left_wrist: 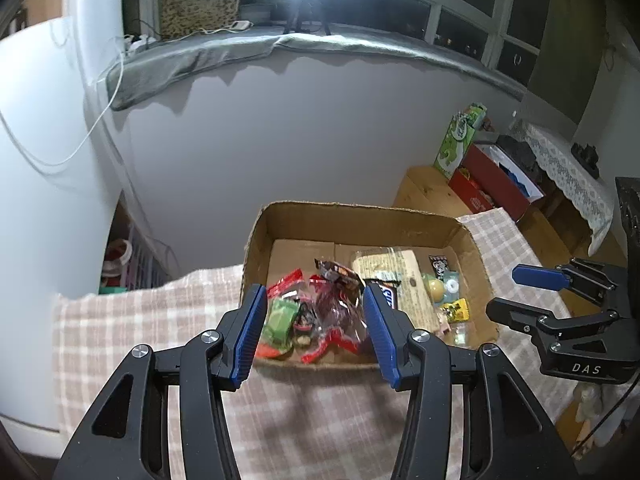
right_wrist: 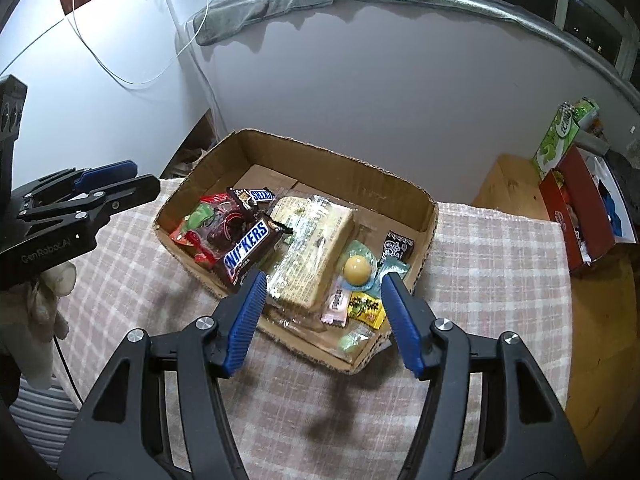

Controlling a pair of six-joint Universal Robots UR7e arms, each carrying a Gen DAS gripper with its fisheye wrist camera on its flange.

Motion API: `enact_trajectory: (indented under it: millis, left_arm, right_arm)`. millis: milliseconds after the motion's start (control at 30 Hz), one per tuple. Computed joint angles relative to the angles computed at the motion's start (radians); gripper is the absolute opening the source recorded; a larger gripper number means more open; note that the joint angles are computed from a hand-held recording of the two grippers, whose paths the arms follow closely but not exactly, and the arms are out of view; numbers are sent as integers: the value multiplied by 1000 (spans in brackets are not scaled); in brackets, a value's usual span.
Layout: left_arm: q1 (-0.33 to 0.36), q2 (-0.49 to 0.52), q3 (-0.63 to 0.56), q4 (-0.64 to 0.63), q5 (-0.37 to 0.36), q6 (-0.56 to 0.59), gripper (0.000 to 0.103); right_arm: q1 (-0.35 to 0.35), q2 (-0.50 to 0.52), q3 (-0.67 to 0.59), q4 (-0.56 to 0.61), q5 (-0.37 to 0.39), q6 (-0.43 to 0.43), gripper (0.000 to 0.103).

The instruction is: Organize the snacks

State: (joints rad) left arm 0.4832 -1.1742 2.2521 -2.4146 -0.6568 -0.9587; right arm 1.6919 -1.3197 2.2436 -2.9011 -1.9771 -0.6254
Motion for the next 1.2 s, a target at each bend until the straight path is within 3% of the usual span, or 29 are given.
enact_trajectory:
  millis: [267,400,600,700,867,1200]
  left_arm:
    - [-96,-63,40,154,0,-222,49]
    - [-149,-88,37,263,1,-335,49]
    - [-223,-120,26,418,6,-507,51]
    - [-251,-119,6,510,5,-584,61]
    - [-288,-108,-21,604,-1,-639,61]
    - [-329,-107,-28,632,-15,-690,61]
  right_arm:
    - [23,-72,49,14,-7,35,63]
    - [50,-115,83,0,-25,40,78]
    - [86,-177,113,4,-41,69,79]
    - [109,-196,125,-15,-69,81,88]
    - [141,-236,145,-43,-87,83,88]
    - [177,-292,170,-50,-97,90,89]
